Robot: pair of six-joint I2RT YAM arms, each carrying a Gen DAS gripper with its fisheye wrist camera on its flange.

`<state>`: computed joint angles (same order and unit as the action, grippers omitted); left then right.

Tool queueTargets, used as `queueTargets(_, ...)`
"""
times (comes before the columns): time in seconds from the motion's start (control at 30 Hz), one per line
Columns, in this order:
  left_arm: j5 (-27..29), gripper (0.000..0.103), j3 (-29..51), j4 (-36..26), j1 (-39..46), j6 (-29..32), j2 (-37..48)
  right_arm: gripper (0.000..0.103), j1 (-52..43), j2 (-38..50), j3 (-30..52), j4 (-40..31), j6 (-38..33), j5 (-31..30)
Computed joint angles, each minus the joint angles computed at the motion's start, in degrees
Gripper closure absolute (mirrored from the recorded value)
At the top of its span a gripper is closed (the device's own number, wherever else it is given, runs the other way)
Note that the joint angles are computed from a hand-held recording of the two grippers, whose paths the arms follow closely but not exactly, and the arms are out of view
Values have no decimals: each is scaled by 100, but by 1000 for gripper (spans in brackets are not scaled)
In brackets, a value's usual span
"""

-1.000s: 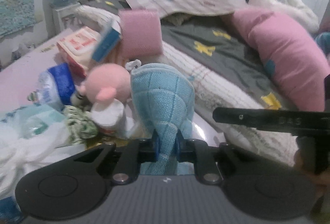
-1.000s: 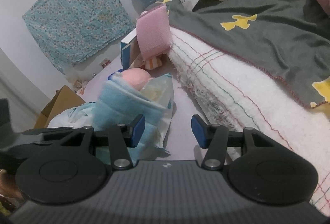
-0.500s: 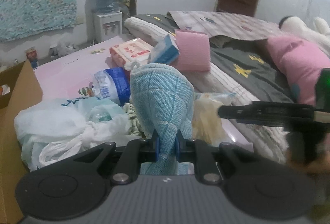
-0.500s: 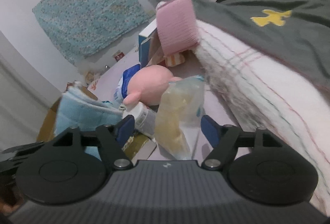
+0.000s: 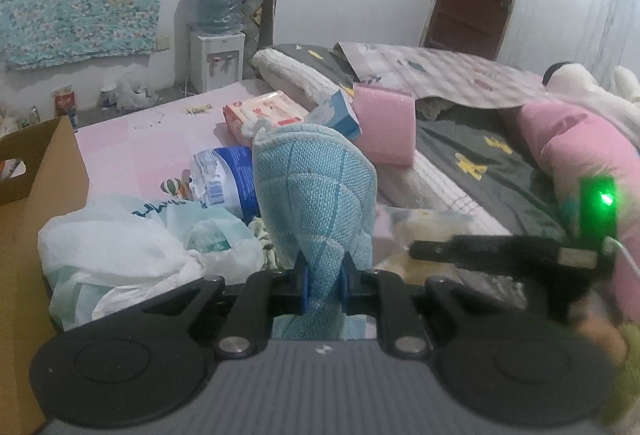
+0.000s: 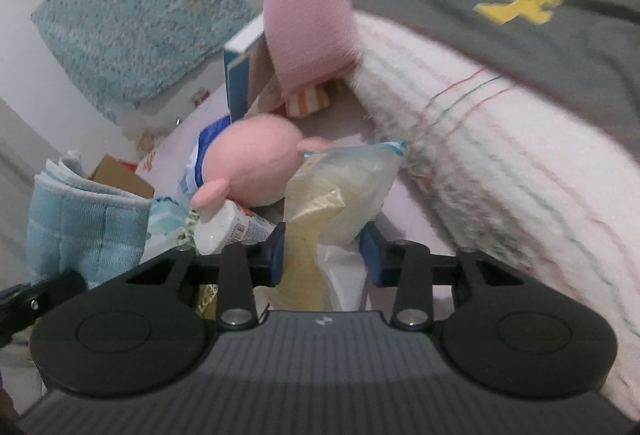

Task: Organize soft objects
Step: 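Grasp the clear bag of yellow food with the right tool while the left tool holds the towel, then carry the towel and food bag into the cardboard box and open both tools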

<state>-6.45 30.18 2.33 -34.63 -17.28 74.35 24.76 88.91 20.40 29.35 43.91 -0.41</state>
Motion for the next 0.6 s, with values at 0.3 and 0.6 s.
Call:
queueTargets(0.3,82,88,-273,-541,214,-88,-1367,66,937,-2598,-549,-1147,332,535)
queueTargets(0.6,236,88,-327,-2139,1280,-42,-3549,66,1654,-1657,912,-1041,-132,-107)
